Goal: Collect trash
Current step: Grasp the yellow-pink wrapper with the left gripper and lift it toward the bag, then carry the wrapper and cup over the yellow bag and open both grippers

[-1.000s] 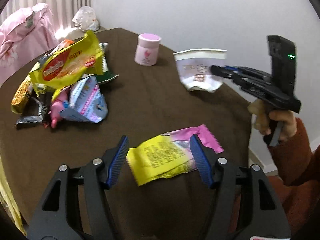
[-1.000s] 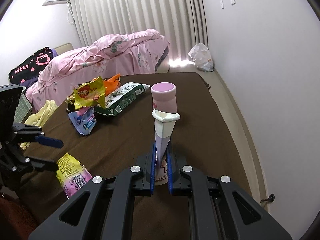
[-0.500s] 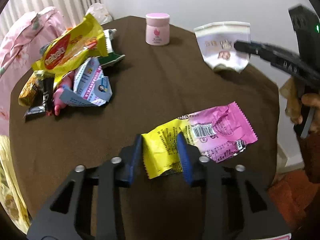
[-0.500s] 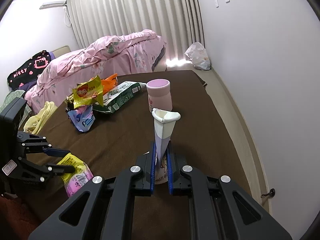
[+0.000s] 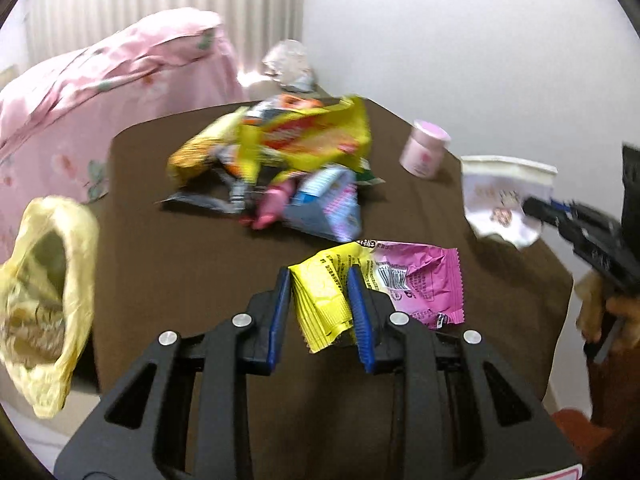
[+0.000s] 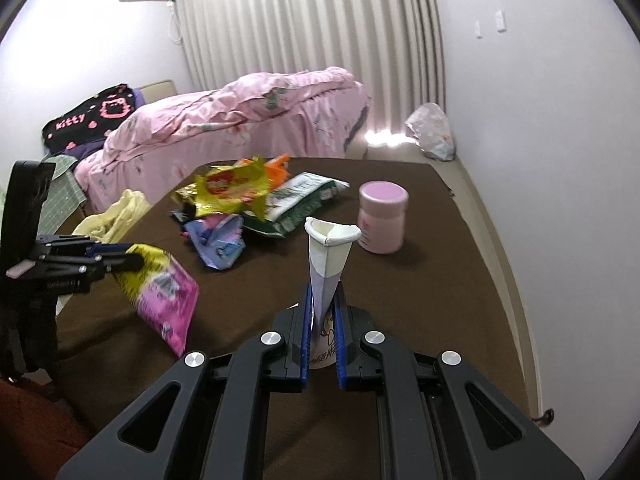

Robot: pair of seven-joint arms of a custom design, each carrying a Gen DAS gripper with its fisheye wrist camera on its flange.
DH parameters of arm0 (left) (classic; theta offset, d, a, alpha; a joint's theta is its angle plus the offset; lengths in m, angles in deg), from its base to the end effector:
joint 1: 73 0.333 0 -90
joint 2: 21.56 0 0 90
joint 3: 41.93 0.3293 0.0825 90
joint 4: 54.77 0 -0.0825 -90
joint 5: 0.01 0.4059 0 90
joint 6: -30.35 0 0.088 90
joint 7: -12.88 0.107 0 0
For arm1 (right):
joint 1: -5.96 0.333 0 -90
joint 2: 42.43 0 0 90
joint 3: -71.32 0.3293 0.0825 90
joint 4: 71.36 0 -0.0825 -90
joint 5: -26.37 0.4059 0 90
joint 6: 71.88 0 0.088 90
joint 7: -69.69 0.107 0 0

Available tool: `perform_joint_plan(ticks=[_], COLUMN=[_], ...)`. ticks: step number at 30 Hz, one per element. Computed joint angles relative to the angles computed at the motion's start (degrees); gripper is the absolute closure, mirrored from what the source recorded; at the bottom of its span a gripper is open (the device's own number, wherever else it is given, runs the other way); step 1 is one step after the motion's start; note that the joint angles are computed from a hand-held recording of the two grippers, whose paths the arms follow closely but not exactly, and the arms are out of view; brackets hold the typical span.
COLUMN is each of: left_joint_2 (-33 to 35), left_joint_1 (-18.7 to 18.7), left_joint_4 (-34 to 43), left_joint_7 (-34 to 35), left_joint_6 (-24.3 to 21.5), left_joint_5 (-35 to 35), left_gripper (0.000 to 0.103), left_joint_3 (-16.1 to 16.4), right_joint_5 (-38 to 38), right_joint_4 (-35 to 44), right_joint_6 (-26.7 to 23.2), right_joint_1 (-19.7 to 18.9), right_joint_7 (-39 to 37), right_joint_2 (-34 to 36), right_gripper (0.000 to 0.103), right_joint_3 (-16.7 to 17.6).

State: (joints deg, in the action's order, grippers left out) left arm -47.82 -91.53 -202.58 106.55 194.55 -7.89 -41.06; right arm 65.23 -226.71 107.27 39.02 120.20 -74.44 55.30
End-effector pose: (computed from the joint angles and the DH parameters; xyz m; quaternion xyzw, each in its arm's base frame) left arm 0.4354 -0.1302 0.5031 -0.5698 0.7361 -0.3133 0.1879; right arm 0.4124 0.0636 0.4816 -0.7063 0.5332 -0.2121 0.4146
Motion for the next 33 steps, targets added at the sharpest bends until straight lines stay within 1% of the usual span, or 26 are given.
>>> perform_joint_plan(ticks=[7,9,12,15,17,18,19,23,24,25,28,31,33], left_joint_2=[-5.1,-6.0,-7.8,-9.8,-11.1,-11.9,-12.3,-13.8,-14.0,-13.8,-13.3,-12.7,-12.6], left_joint_1=[3.9,5.0,8.2,13.6,18.9,22.2,24.0,33.8,35.6,37.3,41.2,43.3,44.9], left_joint_4=[-2.9,-3.2,-4.0,-4.9,-5.4,-5.7,-5.8,-6.6,-6.6,-6.6,-6.6,-6.8,-7.0], left_joint_7=[-4.5,-5.7,-8.2,-12.2,-16.0,-18.5,-20.0,-27.9,-29.6,-31.5,-36.3,-40.0,-42.4], left_joint_6=[2.4,2.8,3.5,3.9,4.1,4.2,4.4,5.9,5.8,5.5,4.7,4.9,4.8], left_joint_5=[0.3,1.2,3.4,7.2,10.7,12.6,13.9,19.7,20.8,21.5,24.0,26.2,28.1], left_gripper=[0.075,0.075,0.075,0.075,0.075,0.075,0.075,0.075,0.075,0.075,0.075,0.075,0.075], left_joint_3=[1.5,1.9,1.5,-0.7,-3.1,-4.8,-5.5,-9.8,-10.6,-10.9,-12.3,-12.3,-12.9], right_joint_5=[-2.0,-2.4,-2.8,-1.7,0.1,1.1,2.4,8.7,10.1,12.9,18.1,20.4,21.5], right_joint_4=[3.4,4.8,6.8,9.2,11.7,12.9,14.5,21.3,22.5,24.9,29.8,34.2,36.5], right_joint_6=[0.2,0.3,0.3,0.3,0.0,-0.1,-0.3,-2.9,-3.5,-4.8,-8.5,-12.1,-14.0], right_joint_1=[1.1,2.2,3.5,6.8,10.8,12.3,14.4,22.4,23.1,25.5,27.0,26.4,25.6], right_joint_7=[-0.1,-0.5,-0.7,-1.9,-4.0,-5.1,-6.7,-14.2,-15.6,-18.4,-22.3,-23.7,-24.6], right_joint_2=[1.4,2.0,3.2,4.6,5.9,6.6,7.6,12.0,13.0,14.8,19.3,23.8,26.1], right_gripper=[0.092,0.092,0.092,0.092,0.092,0.092,0.092,0.092,0.092,0.092,0.092,0.092,0.092], right_joint_3=[3.0,3.4,4.1,3.0,0.9,0.2,-0.9,-4.9,-5.1,-6.5,-6.8,-5.4,-4.2])
